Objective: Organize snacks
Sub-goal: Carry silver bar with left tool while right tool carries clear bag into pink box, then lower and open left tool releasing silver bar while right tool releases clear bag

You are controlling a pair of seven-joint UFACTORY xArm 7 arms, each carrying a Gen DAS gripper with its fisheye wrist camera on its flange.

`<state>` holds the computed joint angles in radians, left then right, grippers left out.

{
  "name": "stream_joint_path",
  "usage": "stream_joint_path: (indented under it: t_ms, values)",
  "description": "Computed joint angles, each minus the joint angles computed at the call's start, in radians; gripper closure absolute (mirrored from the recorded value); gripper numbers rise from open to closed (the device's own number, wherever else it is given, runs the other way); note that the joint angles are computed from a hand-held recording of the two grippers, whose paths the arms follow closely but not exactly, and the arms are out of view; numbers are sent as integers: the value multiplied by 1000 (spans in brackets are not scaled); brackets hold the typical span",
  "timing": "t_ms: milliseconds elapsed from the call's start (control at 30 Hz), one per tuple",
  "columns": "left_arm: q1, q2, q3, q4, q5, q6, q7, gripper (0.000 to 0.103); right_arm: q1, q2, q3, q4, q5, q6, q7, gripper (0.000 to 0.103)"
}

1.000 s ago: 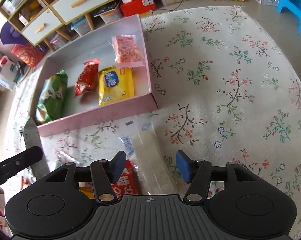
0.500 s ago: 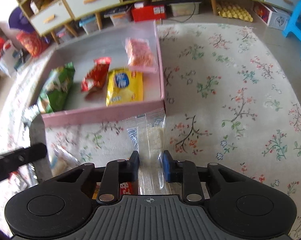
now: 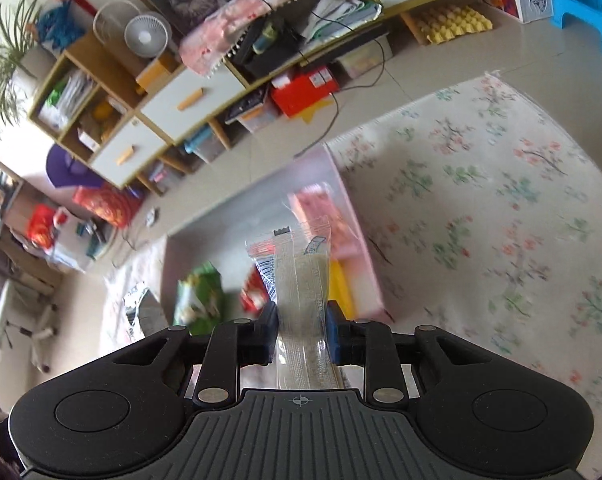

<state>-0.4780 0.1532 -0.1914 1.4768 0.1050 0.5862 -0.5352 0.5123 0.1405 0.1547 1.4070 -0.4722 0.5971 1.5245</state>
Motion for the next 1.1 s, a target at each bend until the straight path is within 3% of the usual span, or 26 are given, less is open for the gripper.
stream_joint_path:
  t_ms: [200, 400, 733, 933, 1067, 1100]
  values:
    - [-20, 109, 21, 107, 45, -13, -1, 76, 9, 106, -52, 56, -54, -136, 83, 78]
    - [-43, 195, 47, 190, 78, 35, 21, 76, 5, 204, -67, 92, 60, -248, 0, 78]
    - [-66, 240, 82, 243, 141, 97, 14, 76, 66, 284, -121, 192, 139, -181, -107, 77]
    - [-59, 234, 80, 227, 136, 79, 14, 73, 64, 286, -121, 199, 157, -179, -133, 75]
    - [-54, 239, 74, 234, 119, 62, 17, 67, 75, 266, -144, 172, 147, -204, -89, 54]
    - [-58, 241, 77, 240, 124, 64, 13, 63, 78, 263, -148, 172, 140, -202, -80, 53]
